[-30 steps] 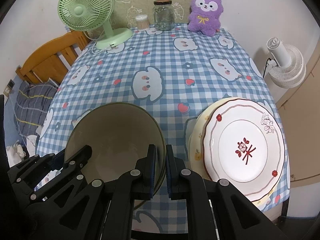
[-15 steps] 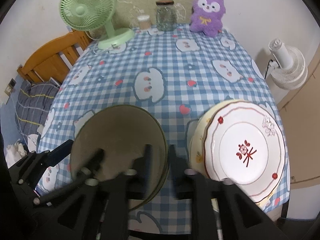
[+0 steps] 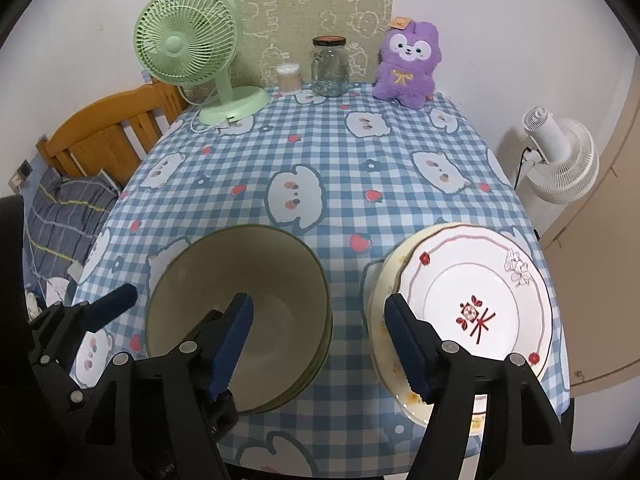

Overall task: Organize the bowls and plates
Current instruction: 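Carry the held bowl over the nested bowls beside the floral plates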

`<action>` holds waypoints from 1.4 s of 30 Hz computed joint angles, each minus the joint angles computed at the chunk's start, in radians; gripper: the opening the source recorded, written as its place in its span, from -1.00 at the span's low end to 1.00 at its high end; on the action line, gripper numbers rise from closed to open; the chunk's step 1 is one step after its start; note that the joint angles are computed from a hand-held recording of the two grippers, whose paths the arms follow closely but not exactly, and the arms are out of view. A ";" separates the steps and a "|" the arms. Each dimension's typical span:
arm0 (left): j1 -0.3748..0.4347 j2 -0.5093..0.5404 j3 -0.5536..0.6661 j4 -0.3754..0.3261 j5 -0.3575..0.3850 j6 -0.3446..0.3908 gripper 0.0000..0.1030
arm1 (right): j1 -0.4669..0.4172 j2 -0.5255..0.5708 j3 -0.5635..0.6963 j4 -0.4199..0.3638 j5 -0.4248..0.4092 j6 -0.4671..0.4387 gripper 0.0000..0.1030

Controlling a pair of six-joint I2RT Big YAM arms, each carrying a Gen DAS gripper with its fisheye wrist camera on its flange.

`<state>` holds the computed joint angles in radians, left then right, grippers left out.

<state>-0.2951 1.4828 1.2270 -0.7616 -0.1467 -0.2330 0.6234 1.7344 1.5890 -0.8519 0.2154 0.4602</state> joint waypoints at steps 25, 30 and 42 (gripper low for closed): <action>0.036 0.043 -0.038 0.055 0.090 -0.015 0.58 | -0.020 0.056 -0.033 0.073 -0.073 0.073 0.40; 0.041 0.054 -0.033 0.059 0.107 -0.011 0.55 | -0.024 0.068 -0.024 0.074 -0.085 0.086 0.40; 0.038 0.075 -0.016 0.054 0.141 0.010 0.44 | -0.039 0.100 0.001 0.070 -0.150 0.082 0.39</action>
<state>-0.2575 1.5578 1.2106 -0.7077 -0.0053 -0.2231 0.5845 1.8346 1.5904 -0.7816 0.0658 0.5418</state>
